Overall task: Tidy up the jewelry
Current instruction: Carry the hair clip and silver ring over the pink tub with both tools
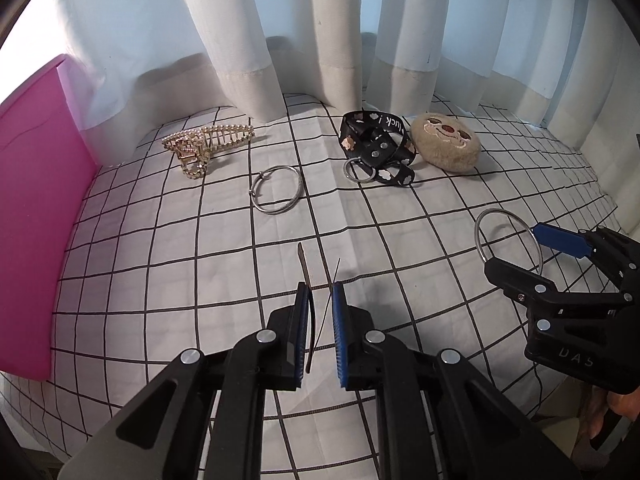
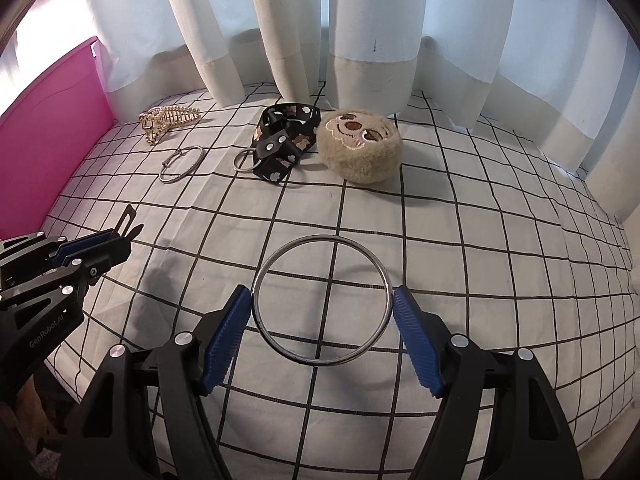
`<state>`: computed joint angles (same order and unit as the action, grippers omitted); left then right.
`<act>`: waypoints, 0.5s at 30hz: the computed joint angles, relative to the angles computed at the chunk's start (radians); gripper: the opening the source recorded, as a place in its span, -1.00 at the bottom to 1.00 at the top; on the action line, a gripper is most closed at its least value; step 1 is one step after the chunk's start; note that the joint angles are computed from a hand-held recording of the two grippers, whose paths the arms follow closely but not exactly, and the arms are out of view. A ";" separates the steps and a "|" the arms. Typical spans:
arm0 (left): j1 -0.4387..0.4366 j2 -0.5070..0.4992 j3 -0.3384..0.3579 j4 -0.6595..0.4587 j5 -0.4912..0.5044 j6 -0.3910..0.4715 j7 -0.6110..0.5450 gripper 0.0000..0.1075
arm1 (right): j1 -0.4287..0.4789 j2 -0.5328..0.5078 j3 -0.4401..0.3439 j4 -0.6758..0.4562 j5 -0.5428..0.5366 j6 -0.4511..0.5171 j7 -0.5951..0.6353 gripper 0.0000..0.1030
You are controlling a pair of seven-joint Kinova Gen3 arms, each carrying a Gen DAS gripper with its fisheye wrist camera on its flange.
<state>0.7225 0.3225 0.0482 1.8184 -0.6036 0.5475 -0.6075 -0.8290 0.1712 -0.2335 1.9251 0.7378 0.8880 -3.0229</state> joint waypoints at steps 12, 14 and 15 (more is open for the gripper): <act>-0.050 -0.106 0.032 -0.009 -0.025 0.073 0.056 -0.77 | -0.002 -0.039 -0.025 -0.107 0.012 0.076 0.123 0.37; -0.058 -0.124 0.040 -0.010 -0.043 0.091 0.081 -0.77 | -0.002 -0.044 -0.030 -0.129 0.011 0.087 0.149 0.37; -0.064 -0.134 0.045 -0.011 -0.051 0.098 0.091 -0.77 | -0.003 -0.046 -0.032 -0.140 0.013 0.094 0.162 0.37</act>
<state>0.6586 0.1885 0.0929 1.8077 -0.6548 0.6452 -0.5160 -0.8320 0.1253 -0.2656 1.7856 0.7507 0.9816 -2.8607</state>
